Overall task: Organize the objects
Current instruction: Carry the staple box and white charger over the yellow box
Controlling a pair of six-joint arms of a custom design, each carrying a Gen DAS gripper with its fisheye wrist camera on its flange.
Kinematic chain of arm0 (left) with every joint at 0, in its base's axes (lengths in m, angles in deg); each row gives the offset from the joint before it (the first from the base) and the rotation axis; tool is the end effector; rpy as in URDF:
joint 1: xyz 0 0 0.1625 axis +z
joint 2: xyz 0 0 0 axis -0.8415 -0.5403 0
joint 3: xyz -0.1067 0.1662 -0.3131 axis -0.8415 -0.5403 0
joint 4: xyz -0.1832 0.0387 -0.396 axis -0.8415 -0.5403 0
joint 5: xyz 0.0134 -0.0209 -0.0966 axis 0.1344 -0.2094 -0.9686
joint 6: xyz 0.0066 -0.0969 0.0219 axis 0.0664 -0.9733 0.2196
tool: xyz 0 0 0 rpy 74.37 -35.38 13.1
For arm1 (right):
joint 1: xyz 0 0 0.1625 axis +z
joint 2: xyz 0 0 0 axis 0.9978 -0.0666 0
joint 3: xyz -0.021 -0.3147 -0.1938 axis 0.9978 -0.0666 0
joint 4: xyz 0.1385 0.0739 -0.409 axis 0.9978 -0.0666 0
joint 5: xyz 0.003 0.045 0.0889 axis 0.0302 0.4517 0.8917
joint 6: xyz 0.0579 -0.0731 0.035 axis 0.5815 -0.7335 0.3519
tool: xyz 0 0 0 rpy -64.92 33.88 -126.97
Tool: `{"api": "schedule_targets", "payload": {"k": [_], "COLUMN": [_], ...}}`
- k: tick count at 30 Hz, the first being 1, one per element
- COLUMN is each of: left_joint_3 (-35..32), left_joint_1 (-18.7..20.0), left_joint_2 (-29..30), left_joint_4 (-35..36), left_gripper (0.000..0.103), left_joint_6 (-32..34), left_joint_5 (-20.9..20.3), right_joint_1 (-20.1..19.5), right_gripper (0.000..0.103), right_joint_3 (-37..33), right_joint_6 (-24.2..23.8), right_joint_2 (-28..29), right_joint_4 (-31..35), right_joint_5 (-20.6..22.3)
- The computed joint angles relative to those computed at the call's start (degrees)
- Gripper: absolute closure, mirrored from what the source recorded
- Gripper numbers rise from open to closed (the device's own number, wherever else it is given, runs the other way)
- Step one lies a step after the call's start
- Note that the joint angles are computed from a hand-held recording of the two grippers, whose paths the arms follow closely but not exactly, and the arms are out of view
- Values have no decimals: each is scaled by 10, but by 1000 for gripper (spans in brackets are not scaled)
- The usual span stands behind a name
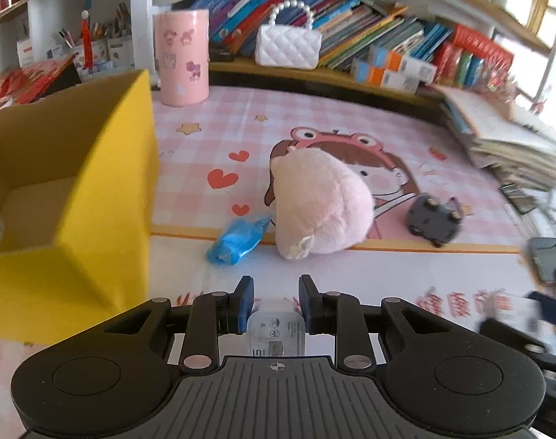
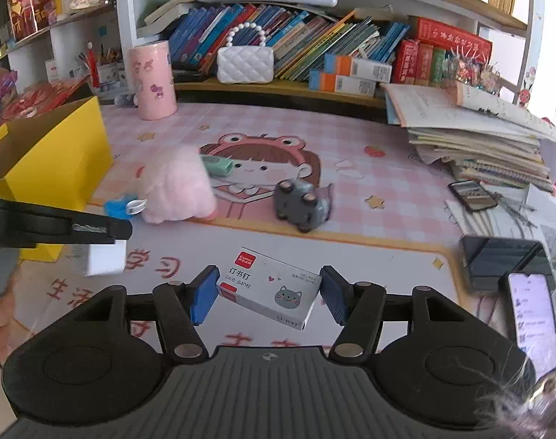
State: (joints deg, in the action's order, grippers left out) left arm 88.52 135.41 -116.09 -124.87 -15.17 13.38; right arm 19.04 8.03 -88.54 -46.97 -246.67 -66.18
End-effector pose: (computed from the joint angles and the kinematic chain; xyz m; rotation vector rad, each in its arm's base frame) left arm 0.0679 -0.6442 0.2116 0.1405 2.2607 -0.9767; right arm 0.2639 -0.6358 -0.1074 0.8114 -2.3078 0.8372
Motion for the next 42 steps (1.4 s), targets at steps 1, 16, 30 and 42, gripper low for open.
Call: {"api": "schedule_targets", "payload": {"k": [1,16,30,42], "left_joint_3": [16,210,309,326], "left_joint_1": [-1,11,41,70], "left_joint_2": [-15,-230,-403,-470], "left_joint_4": [-4,-41,-18,1], "left_gripper": [78,78,78,78], "left_joint_6": [-3,-31,-13,26], "left_joint_5": [-6,-23,-17,-57], "right_joint_1": [3,71,146,187], "right_gripper": [45,45,45,45], "right_joint_3": [1,22,30,18], "right_joint_6": [2,29,67,99], "right_joint_2": [1,29,70,100], "right_joint_4": [0,29,42,26], "right_joint_5": [-1,17,27,14]}}
